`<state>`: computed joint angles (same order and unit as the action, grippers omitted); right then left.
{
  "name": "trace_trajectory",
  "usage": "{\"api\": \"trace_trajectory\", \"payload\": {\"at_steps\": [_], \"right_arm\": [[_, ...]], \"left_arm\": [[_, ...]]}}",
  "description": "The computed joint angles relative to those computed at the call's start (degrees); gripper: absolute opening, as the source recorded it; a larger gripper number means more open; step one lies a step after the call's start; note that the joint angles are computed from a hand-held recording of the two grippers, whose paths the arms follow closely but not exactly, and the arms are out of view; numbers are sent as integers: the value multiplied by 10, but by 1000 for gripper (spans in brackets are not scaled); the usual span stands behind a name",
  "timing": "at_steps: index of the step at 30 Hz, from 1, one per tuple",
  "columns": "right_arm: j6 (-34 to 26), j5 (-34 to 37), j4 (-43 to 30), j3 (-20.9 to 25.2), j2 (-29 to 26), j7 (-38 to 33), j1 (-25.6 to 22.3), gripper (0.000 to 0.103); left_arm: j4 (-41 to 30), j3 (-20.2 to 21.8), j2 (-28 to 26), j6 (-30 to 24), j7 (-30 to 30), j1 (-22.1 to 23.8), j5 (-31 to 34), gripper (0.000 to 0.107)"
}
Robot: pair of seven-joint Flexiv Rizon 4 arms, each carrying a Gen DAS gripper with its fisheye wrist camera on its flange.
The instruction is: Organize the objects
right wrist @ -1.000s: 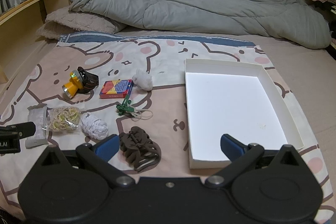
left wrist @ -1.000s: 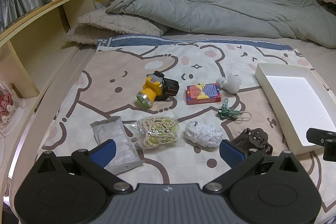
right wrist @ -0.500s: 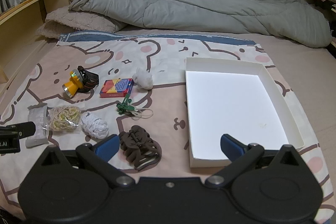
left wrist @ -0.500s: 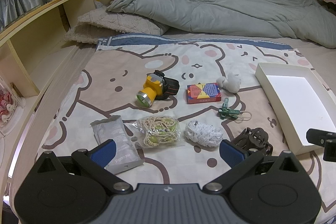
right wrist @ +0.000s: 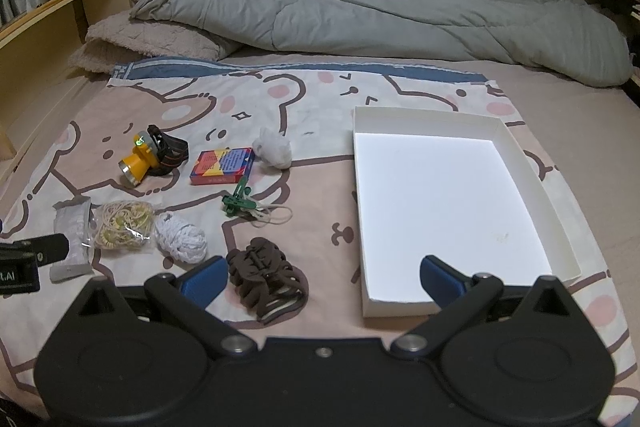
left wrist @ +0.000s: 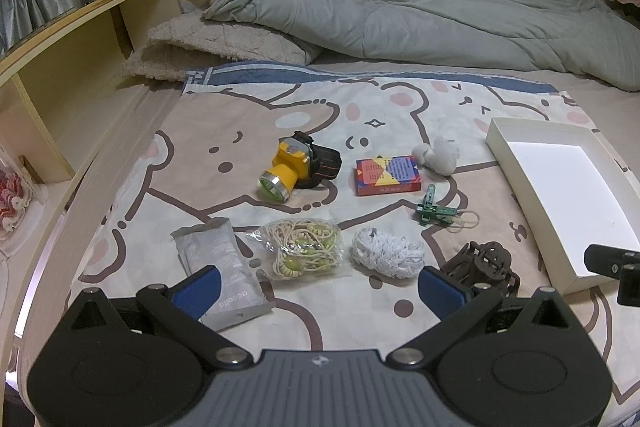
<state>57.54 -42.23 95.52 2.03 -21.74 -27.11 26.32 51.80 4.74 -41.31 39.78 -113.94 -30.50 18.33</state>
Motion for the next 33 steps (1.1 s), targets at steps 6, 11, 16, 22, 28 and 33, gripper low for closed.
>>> {"api": "trace_trajectory", "payload": {"at_steps": [6, 11, 16, 22, 28, 33], "right_arm": [[0, 2, 0, 0, 0, -1, 0, 103], [0, 0, 0, 0, 0, 1, 0, 103], [0, 2, 0, 0, -1, -1, 0, 103], [0, 5, -1, 0, -1, -3, -1, 103], [0, 5, -1, 0, -1, -3, 0, 103], [5, 4, -2, -1, -2, -2, -1, 103]], "left_arm": [[0, -1, 0, 0, 1, 1, 0, 103], [-1, 0, 0, -1, -1, 0, 1, 103], [-2, -1, -1, -1, 0, 0, 0, 103], [-2, -1, -1, -1, 0, 0, 0, 103], [-6, 3, -2, -5, -5, -2, 4, 103], [-8, 6, -1, 3, -14, -1, 9, 103]]}}
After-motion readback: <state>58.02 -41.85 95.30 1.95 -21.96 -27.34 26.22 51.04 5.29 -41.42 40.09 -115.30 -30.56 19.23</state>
